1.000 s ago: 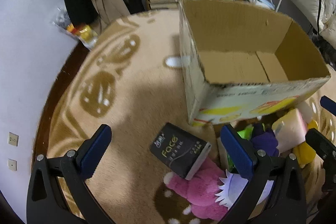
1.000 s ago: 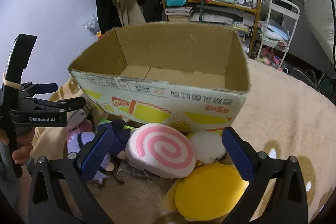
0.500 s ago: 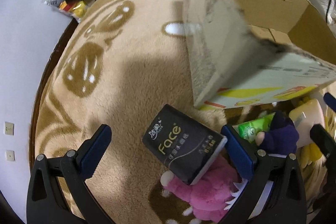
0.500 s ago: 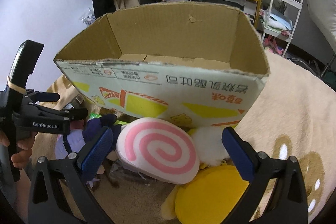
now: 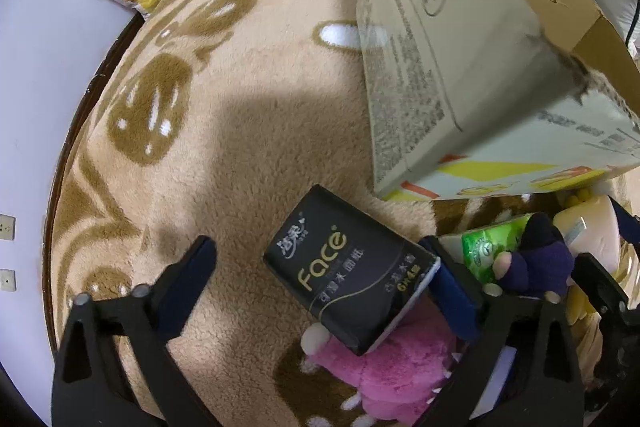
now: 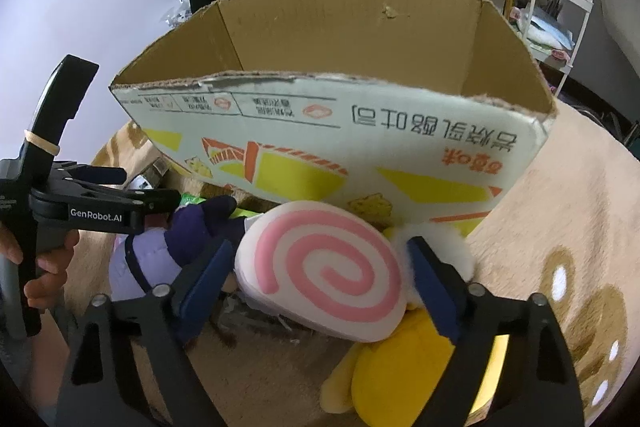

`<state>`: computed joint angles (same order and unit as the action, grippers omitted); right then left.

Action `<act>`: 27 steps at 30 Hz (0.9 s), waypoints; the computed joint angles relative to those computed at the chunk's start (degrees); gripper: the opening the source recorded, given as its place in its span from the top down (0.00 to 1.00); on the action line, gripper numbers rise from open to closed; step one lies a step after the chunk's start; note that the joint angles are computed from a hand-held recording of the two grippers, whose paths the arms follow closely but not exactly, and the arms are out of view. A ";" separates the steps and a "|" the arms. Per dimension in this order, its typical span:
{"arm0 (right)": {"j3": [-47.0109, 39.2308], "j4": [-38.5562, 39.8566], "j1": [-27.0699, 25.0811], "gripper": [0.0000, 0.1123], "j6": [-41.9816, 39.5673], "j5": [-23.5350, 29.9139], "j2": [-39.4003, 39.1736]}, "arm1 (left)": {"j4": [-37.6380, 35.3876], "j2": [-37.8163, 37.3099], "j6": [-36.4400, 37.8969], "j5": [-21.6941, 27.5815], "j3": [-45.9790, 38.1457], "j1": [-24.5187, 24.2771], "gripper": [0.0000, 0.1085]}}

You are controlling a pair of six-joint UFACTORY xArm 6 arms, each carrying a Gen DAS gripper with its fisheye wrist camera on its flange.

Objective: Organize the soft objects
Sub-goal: 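Grasp the black Face tissue pack with left tool while right tool grasps the swirl cushion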

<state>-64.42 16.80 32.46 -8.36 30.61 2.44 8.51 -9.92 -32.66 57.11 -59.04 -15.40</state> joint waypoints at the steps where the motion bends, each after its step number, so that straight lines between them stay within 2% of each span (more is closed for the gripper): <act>1: 0.25 0.34 -0.06 0.22 -0.41 0.01 -0.16 | -0.70 0.00 0.47 -0.19 0.07 0.08 0.16; 4: 0.22 1.14 -0.20 0.22 -0.97 0.12 -0.14 | -1.74 -0.14 1.11 -1.00 0.49 0.16 0.25; 6: 0.28 1.35 -0.29 0.22 -1.17 0.08 -0.17 | -1.59 -0.30 0.87 -1.26 0.72 0.01 0.27; 7: 0.43 1.46 -0.38 0.22 -1.36 0.02 -0.26 | -1.68 -0.41 0.91 -1.53 0.98 0.02 0.32; 11: 0.78 1.59 -0.33 0.22 -1.77 -0.37 -0.38 | -1.42 -0.83 0.32 -2.16 1.34 -0.68 0.36; 14: 0.61 1.29 -0.34 0.24 -2.04 -0.23 -0.30 | -0.64 -1.47 -0.58 -2.13 1.68 -1.43 0.36; 22: 0.51 -0.62 -0.15 0.42 -1.02 0.36 -0.78 | 3.22 -3.70 -2.87 -1.74 2.28 -2.83 0.36; 27: 1.18 -2.45 0.28 0.46 0.19 -0.41 -1.59 | 8.63 -6.71 -7.35 -1.32 3.29 -5.32 0.36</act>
<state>-63.24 14.35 32.74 -8.17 30.20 0.85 17.14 -16.63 -40.01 55.79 -55.74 -20.72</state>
